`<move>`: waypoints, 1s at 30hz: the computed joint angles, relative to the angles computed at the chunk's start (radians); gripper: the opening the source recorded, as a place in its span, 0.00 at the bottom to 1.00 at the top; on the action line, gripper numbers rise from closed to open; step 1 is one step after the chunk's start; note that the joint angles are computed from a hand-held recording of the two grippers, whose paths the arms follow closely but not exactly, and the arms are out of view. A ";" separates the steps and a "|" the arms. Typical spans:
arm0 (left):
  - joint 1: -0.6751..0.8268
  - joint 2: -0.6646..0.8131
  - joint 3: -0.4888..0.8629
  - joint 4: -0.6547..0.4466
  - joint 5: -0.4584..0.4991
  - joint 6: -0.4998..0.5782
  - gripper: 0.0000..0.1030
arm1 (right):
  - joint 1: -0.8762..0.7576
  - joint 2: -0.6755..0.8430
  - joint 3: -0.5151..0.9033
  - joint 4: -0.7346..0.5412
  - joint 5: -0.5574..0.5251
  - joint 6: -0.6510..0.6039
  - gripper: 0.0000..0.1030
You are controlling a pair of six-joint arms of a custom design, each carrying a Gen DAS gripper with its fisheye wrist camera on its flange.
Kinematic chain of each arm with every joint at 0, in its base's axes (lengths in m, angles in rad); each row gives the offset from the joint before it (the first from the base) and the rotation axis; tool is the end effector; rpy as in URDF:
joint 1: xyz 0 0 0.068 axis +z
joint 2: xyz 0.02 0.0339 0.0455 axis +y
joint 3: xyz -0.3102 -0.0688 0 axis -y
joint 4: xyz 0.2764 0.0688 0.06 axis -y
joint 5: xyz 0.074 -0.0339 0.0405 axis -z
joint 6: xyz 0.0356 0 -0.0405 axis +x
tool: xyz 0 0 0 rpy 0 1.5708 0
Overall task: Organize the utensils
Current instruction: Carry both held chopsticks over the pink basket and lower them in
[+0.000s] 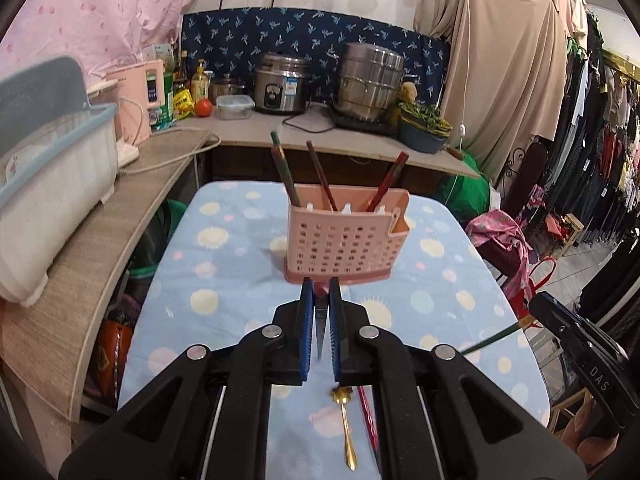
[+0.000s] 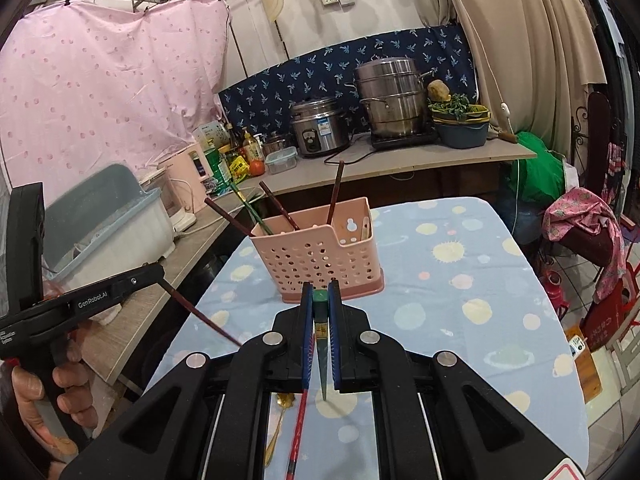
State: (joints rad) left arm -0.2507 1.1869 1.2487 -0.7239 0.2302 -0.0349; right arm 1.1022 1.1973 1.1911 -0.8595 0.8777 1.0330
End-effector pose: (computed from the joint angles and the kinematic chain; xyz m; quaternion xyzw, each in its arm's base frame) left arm 0.2515 -0.0728 0.4113 0.1462 0.8820 -0.1642 0.4168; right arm 0.1357 0.2074 0.3869 0.1172 0.8541 0.0815 0.5001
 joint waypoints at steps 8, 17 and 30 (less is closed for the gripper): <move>-0.019 0.088 0.150 0.006 -0.009 -0.006 0.07 | -0.108 0.008 0.066 0.112 -0.025 -0.198 0.07; -0.030 0.199 0.378 0.008 -0.012 -0.030 0.07 | -0.257 0.033 0.175 0.273 -0.116 -0.421 0.07; -0.072 0.410 0.696 0.042 -0.113 -0.038 0.07 | -0.489 0.206 0.403 0.416 -0.287 -0.592 0.07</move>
State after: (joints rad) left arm -0.3226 1.5968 1.9450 -0.6820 0.1171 -0.0730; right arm 0.6135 1.4032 1.5936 -0.4439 0.5907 0.4410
